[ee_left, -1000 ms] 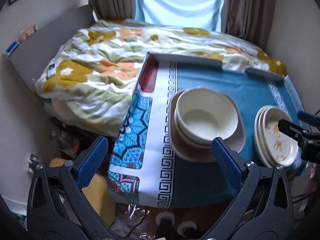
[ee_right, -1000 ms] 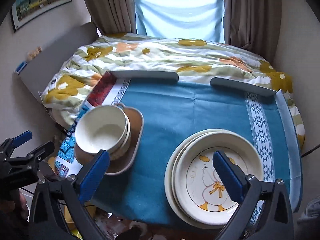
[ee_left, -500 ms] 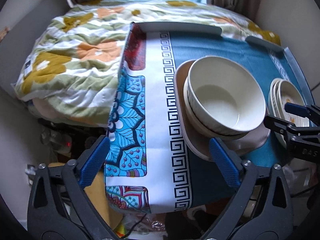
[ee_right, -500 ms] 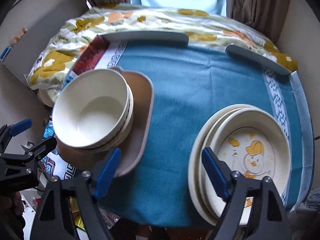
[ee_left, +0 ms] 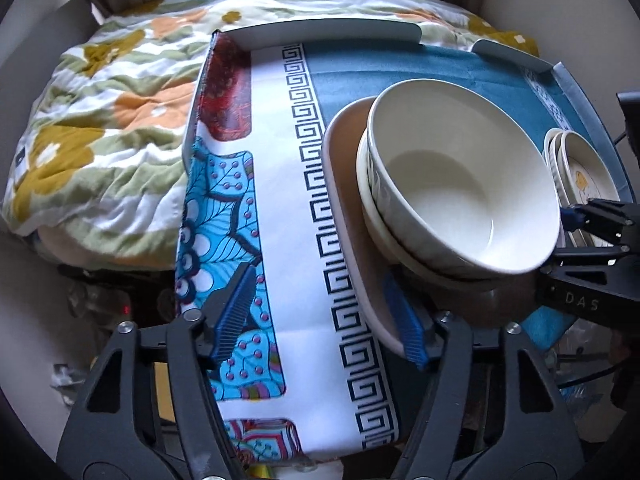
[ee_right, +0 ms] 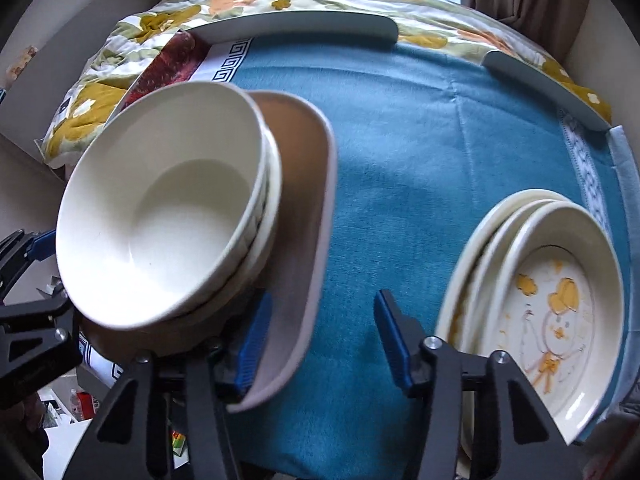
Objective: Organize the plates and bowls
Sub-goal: 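Grip the rim of the mauve dish holding the bowls with the left tool, then lift the mauve dish with the left tool and lower it onto the plate stack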
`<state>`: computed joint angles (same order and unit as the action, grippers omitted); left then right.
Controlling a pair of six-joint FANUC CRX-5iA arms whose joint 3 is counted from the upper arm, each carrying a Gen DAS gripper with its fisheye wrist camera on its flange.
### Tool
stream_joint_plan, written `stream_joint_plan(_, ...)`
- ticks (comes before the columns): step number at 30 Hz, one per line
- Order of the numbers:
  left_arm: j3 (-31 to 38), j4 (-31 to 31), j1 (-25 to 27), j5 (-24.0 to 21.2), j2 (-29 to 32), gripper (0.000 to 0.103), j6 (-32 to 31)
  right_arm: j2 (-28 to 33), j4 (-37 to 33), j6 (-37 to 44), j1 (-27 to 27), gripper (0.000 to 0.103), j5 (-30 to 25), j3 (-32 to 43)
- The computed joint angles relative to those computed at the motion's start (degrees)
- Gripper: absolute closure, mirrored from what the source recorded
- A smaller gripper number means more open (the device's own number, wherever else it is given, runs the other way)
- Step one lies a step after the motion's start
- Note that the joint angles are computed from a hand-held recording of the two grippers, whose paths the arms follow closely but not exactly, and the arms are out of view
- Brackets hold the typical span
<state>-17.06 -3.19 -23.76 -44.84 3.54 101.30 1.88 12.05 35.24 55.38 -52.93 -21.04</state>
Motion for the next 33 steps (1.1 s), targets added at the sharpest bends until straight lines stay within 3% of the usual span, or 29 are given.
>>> stream_joint_plan(2, -0.6, 1.2, 0.3, 1.5, 0.3, 0.049, -1.3, -0.1, -0.4, 0.8, -0.2, 0.063, 1.5, -0.4)
stream_joint_plan(5, -0.6, 2.7, 0.2, 2.5, 1.6, 0.067, -3.8, 0.1, -0.7, 2.0, -0.3, 0.074, 3.3, -0.6)
stream_joint_plan(7, -1.7, 6.0, 0.5, 4.2, 2.0, 0.085, -6.8, 0.1, -1.2, 3.3, -0.5, 0.085, 4.5, -0.8)
stream_joint_plan(9, -2.5, 7.4, 0.6, 5.3, 1.9, 0.092, -8.0, 0.0, -1.8, 4.5, -0.5, 0.091, 5.4, -0.8)
stream_joint_plan(14, -3.1, 6.9, 0.1, 6.9, 1.4, 0.094, -6.4, -0.6, -1.0, 3.6, -0.1, 0.091, 6.9, -1.9)
stream_joint_plan(33, 1.4, -1.4, -2.0, 5.1, -0.8, 0.094, -0.4, -4.8, 8.1, -4.8, 1.1, 0.092, 10.7, -5.8)
